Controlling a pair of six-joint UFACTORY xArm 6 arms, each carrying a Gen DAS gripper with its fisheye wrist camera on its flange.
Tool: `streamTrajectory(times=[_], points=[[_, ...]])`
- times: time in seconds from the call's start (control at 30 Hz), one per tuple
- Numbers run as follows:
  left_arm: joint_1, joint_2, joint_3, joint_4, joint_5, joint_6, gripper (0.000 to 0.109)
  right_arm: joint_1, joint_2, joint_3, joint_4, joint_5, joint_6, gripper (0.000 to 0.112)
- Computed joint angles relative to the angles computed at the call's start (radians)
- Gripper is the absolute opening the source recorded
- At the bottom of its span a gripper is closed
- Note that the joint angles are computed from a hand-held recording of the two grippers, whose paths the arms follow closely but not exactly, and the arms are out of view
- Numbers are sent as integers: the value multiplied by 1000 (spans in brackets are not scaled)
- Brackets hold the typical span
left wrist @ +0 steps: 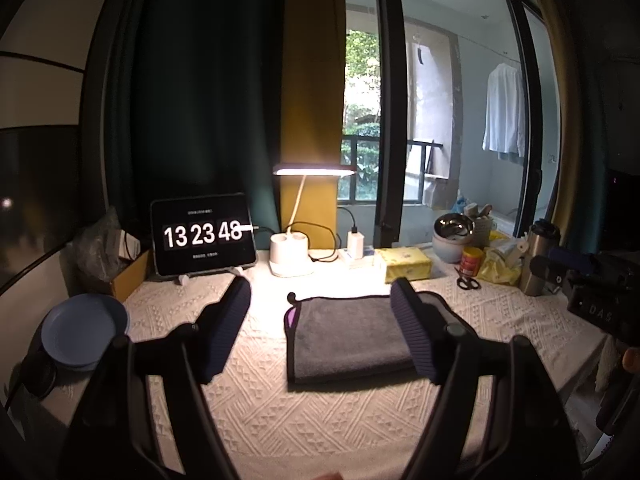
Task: Fold towel
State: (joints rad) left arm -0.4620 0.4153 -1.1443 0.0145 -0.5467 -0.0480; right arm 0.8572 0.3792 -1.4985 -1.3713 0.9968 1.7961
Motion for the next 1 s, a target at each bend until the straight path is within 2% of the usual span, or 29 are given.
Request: streamTrajectory(times=[0.07, 0.43, 0.57, 0.67, 0.87, 1.0], points=[[1, -17, 32, 5, -20, -1, 75, 18, -6, 6, -7, 18, 10, 45], [1, -142, 208, 20, -128, -31, 96, 111, -32, 14, -8, 127, -2, 46], [-2, -179, 258, 10, -143, -30, 97, 148, -42, 17, -13, 181, 6, 47], [-20, -204, 303, -53, -181, 23, 97, 177, -55, 29, -32, 214, 36, 60], [-6, -229, 379, -48, -281, 18, 97, 219, -58, 33, -41, 273, 62, 61], [4, -232, 392, -55, -284, 17, 97, 235, -56, 35, -38, 295, 66, 62]])
